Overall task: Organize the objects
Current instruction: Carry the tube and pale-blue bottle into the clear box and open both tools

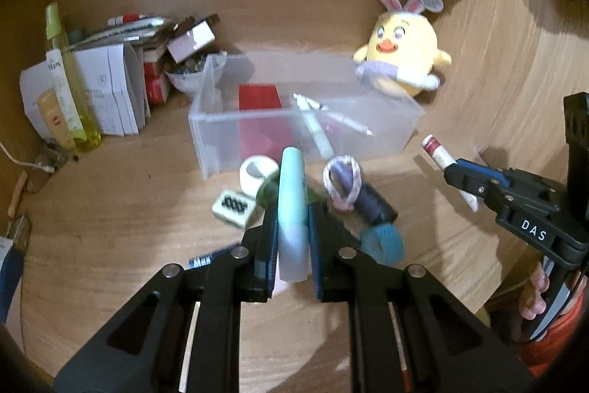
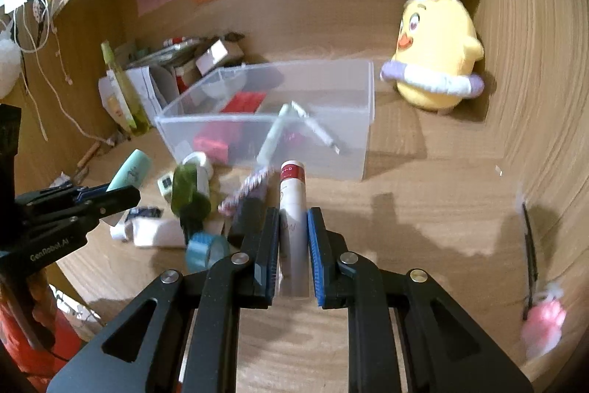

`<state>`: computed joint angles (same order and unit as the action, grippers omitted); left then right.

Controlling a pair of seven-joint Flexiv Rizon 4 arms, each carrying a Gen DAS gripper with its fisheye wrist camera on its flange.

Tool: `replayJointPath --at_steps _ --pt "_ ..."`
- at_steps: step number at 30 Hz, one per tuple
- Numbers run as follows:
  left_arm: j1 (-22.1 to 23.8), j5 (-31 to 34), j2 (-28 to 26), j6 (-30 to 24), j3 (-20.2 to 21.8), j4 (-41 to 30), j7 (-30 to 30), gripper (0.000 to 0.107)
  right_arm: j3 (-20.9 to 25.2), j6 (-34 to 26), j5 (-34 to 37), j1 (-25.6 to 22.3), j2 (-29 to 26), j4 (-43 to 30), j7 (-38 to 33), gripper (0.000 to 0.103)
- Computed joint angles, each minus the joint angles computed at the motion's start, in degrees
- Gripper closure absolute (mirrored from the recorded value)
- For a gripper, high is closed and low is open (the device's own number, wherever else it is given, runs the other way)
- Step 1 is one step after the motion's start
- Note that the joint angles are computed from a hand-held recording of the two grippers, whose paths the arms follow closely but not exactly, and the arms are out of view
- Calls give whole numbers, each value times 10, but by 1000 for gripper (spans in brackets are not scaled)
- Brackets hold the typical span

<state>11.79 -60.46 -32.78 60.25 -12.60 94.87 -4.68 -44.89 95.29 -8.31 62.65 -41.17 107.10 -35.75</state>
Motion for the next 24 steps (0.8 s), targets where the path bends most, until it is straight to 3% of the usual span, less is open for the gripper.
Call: replayJointPath --at_steps 13,17,24 --pt "-13 6 -39 16 -15 -83 -24 92 -41 -1 0 -8 -23 -56 -24 89" --pt "-12 34 -58 20 -21 -115 -49 92 -31 -6 -10 -30 -28 -83 -27 89" --pt "-15 108 -98 3 -16 -189 -121 92 29 -28 -52 -101 -32 -146 -27 89"
